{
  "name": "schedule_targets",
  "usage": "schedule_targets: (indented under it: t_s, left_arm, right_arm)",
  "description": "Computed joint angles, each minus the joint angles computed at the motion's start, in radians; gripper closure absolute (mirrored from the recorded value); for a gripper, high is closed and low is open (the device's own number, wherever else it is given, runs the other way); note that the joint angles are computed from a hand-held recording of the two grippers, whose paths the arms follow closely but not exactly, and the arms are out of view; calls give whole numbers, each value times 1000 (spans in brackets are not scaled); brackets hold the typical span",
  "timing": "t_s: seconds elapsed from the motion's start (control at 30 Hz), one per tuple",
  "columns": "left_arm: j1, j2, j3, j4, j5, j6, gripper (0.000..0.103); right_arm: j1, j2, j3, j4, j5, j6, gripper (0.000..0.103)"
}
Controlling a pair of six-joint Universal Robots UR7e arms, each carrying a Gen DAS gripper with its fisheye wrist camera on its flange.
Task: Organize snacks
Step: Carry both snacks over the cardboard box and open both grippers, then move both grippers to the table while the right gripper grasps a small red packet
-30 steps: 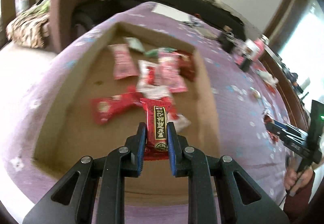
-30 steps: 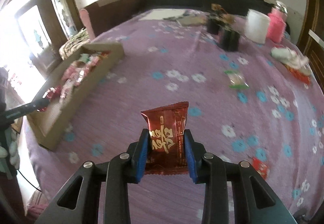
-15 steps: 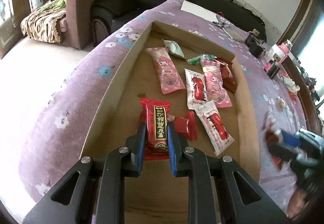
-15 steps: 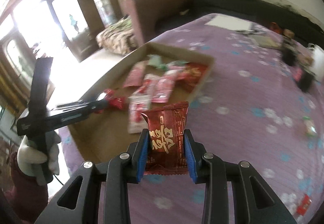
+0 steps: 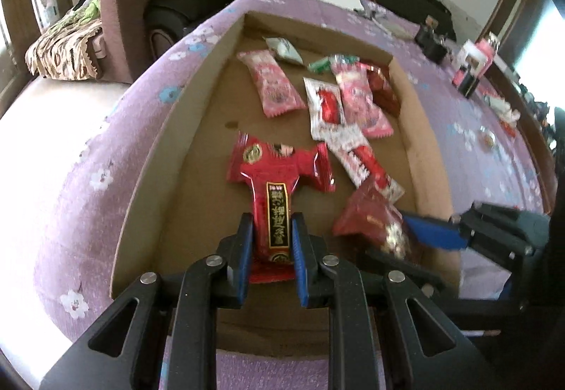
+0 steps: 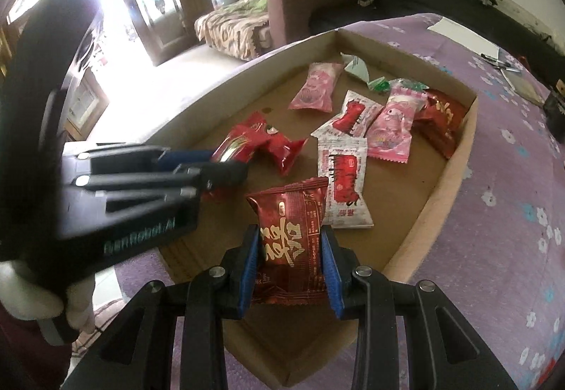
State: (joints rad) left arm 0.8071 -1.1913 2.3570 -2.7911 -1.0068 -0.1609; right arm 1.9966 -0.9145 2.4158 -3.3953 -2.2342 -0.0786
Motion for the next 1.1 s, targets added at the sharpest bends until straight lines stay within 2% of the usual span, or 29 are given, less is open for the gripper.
schedule_targets:
  t_s: [0.07,0.17,0.23,0.3,0.33,0.43,0.53,0.57,0.63,0.7,0.8,0.93,1.03,1.1]
  left_arm:
    - [-5,-3,-4,21,2,-11,84]
    - [2,-17,-12,30,-32,-37,79]
    - [-1,-30,-5,4,-43,-47,69]
    - [-8,-45,6,-38,-48,-58,42]
    - [-13,-54,18,-76,-52,-59,39]
    - [-13,-87,53,-210,-122,-49,39]
    - [-1,-107,66,-277,-231,-44,36]
    - [-6,-108,67,-278,-249,-38,35]
    - [-40,-101,55,-202,-216,-39,35]
    - [-76,-85,53,-155,-182,-39,35]
    - [-88,-70,56,-147,-236,-38,35]
    - [-114,-44,63,-150,-259,-22,35]
    - [-129,-31,62,-140,-268,-26,35]
    - [-142,-25,64,-136,-266,-31,35]
  right_arm:
    - [-2,13,-5,-12,-13,-7,69]
    - [8,30,-7,-41,-38,-18,66]
    - [15,25,3,-64,-36,-25,66]
    - [30,17,14,-96,-45,-38,59]
    - [38,8,21,-116,-51,-41,58]
    - [43,-22,41,-157,-48,-46,56]
    - [37,-80,84,-206,-56,-40,47]
    - [28,-108,104,-224,-66,-38,45]
    - [-1,-156,138,-247,-76,-37,45]
    - [-60,-236,183,-255,-92,-35,45]
    - [-184,-384,245,-267,-112,-36,45]
    - [-446,-667,304,-254,-60,-36,44]
    - [-588,-783,300,-254,-30,-65,44]
    - [-641,-818,285,-224,-9,-70,44]
